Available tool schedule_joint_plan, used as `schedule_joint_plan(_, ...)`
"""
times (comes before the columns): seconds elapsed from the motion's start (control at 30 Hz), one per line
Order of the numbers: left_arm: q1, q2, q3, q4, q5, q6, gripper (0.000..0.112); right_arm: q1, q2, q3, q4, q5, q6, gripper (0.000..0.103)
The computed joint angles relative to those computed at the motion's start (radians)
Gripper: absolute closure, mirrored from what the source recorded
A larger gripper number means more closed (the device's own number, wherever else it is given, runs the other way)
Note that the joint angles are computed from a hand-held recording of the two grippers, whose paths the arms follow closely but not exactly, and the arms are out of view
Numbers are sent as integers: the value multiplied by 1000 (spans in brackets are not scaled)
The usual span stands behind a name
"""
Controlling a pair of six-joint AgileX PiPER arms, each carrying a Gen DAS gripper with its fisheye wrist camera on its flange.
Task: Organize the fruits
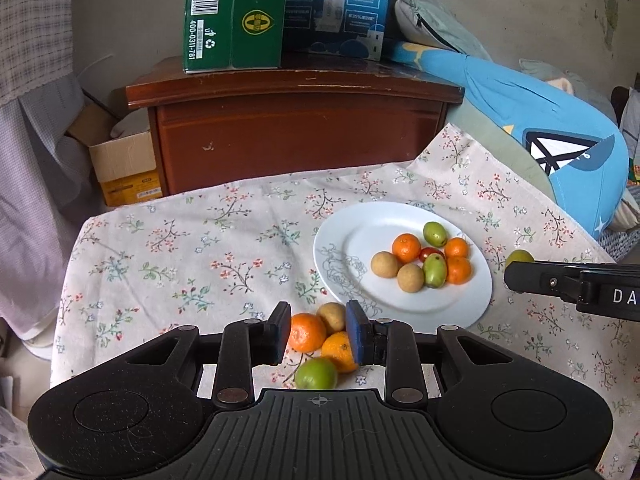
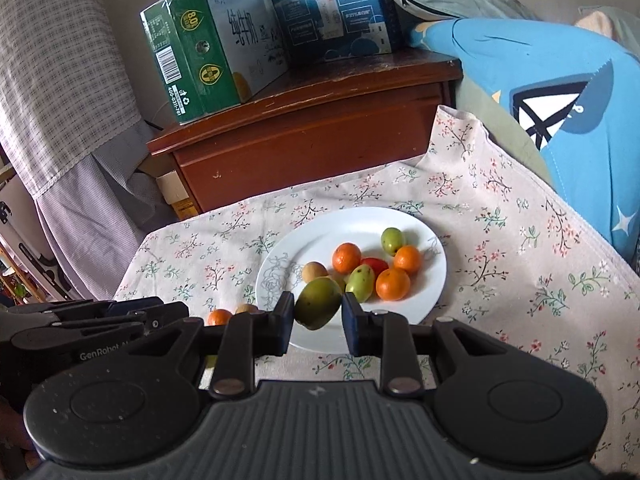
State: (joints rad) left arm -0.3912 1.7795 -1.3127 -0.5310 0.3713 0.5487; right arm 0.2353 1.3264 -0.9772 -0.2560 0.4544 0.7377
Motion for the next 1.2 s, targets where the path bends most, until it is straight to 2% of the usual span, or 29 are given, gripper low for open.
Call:
schedule_joint_plan(0.23,3,68,-98,-55,58,36,85,-70,50,-35,115,-21,-125,77)
schedule_joint_plan(0.33,37,91,-143,-83,129,53,85,-82,67,-40,127,-20,-123,77)
schedule_joint_plan(0.53,104,105,-172,-55,198,-4,85,-94,90,-45,226,-28,-197,77)
schedule_joint_plan(0.67,165,85,-182,-116,271,24,83,-91,93,-46,258,-25,-221,77)
schedule_joint_plan(0.73,178,65,-166,-84,264,-7,81,-80,91,-48,230,-27,-206,77)
schedule_joint_plan(0.8,182,56,-149,-26,251,-62,74,-78,91,-52,238,-24,-211,77)
schedule_joint_plan(0.87,180,55,-134,16,241,-93,74,-80,89,-50,242,-27,-205,77)
schedule_joint_plan(1.0,151,66,-122,42,229,-41,74,-88,76,-42,267,-29,-216,77)
schedule_joint_plan(1.2,71,119,-136,166,209,-31,74,-93,78,-45,274,-25,-213,77)
